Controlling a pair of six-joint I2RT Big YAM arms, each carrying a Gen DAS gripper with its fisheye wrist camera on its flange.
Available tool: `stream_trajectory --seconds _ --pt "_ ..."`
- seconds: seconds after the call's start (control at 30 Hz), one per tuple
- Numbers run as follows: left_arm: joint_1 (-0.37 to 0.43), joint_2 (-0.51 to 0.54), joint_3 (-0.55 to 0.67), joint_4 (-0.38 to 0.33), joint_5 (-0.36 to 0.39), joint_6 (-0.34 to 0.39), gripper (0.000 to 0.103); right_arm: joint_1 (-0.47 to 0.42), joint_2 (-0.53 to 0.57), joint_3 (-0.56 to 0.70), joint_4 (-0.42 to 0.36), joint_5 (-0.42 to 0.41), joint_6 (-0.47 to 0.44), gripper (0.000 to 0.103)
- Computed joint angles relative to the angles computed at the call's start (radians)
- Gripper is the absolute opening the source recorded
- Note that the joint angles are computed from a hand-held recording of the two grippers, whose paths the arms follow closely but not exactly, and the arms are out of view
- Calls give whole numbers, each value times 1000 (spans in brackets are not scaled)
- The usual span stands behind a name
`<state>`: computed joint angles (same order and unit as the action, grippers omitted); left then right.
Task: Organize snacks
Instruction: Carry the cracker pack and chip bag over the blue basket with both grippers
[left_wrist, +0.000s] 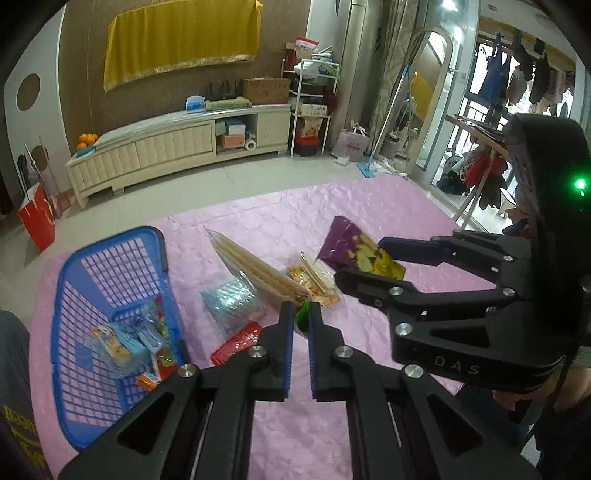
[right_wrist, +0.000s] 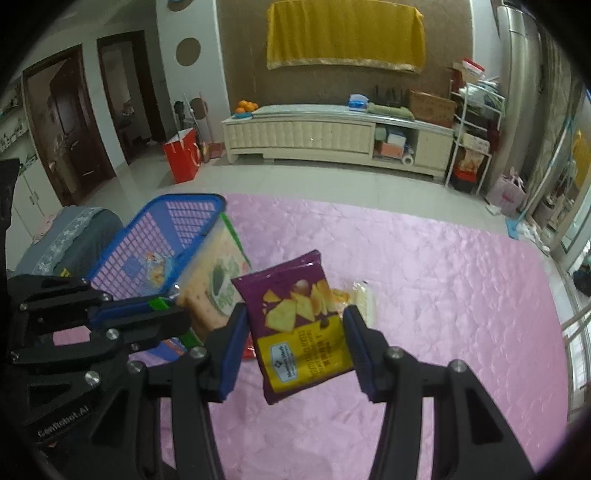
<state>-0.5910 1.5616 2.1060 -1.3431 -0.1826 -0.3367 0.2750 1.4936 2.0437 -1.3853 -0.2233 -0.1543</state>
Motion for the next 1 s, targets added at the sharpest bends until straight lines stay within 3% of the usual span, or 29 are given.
stream_trajectory --seconds 0.4,1.0 --pt "111 -56 -8 -13 25 63 6 95 108 159 -41 -24 48 56" --pt "295 -121 -150 -6 91 138 6 224 341 429 -177 12 7 56"
